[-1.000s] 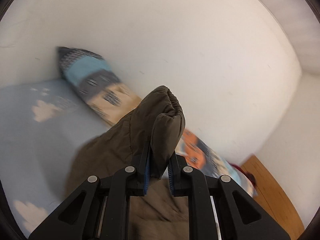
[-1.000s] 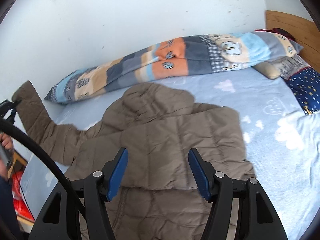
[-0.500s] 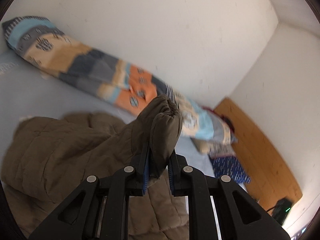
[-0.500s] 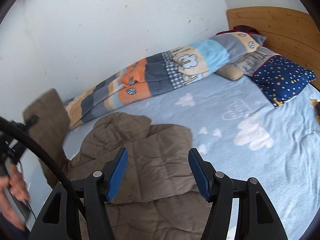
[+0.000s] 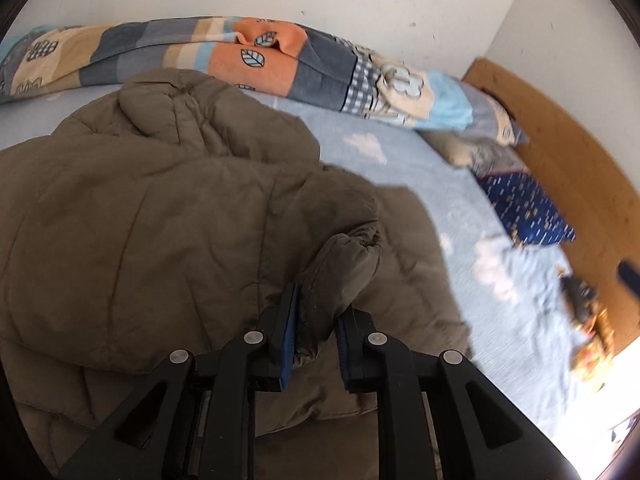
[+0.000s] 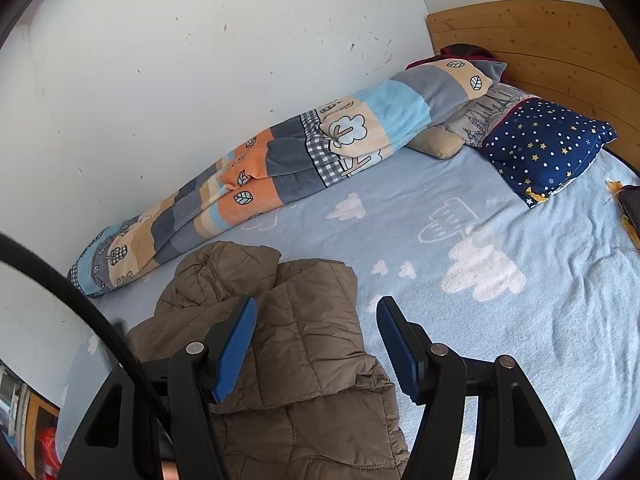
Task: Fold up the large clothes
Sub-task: 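Fold the held sleeve across the jacket body and release it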
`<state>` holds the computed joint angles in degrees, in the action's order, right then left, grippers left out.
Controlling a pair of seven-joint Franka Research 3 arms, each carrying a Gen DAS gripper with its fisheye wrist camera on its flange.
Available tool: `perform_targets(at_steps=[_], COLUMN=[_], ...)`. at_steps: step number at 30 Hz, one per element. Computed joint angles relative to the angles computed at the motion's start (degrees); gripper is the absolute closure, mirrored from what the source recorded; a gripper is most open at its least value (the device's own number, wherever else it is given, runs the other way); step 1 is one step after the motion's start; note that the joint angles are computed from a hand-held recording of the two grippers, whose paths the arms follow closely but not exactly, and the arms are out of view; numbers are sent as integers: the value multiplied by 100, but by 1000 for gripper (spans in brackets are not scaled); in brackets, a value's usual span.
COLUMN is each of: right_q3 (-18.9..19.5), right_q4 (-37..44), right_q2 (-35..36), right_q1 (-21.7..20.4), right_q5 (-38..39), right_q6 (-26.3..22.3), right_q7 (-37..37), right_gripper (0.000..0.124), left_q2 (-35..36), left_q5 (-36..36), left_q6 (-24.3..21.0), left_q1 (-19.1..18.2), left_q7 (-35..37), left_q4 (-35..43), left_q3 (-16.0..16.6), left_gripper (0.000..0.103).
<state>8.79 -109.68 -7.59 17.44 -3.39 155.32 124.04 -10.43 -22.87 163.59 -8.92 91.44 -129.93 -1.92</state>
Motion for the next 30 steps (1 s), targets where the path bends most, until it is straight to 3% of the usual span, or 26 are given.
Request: perform_targets(at_steps=[1, 4, 6, 7, 10, 13, 15, 19, 22, 25, 30], right_q3=[0, 2, 18, 24, 4, 1, -16, -21, 8, -22, -128], right_q4=[9, 31, 63, 82, 120, 220, 337, 700, 1074, 1407, 1670], right_q2=[6, 30, 59, 75, 111, 197, 321, 739, 1133, 1494, 1867], right_q1=[5, 18, 22, 21, 50, 71, 138, 396, 580, 797, 1043], right_q5=[3, 8, -53, -99, -56, -94, 35, 727, 1058, 811, 575], right_q6=[-10, -14, -27, -37, -31, -39, -86, -273, -574, -774, -890], right_q7=[-15, -24, 14, 45, 53, 93, -45, -786, -1289, -1372, -1369], right_gripper=[57, 57, 57, 57, 57, 57, 57, 57, 58, 61, 64], left_q2=[-24, -67, -163, -232, -550, -1035, -1354, -1844, -1914, -1710, -1091], left_q5=[119, -132, -731, -872, -1075, -558, 207, 2356, 3231, 3453, 3452], left_q6=[23, -173, -395, -470, -760, -742, -766, -973, -886, -698, -597], left_q1=[21, -121, -318, -336, -332, -23, 430, 1821, 2363, 2454, 2355], left_q7=[8, 347, 825, 945, 1227, 971, 508, -580, -950, -1178, -1310], left_q4=[-30, 55, 118, 115, 58, -191, -356, -634, -803, -875, -638], left_q3=[-36, 80, 233, 241, 296, 248, 143, -238, -171, 229, 516], left_gripper=[84, 66, 40, 38, 37, 37, 36, 33, 33, 32, 32])
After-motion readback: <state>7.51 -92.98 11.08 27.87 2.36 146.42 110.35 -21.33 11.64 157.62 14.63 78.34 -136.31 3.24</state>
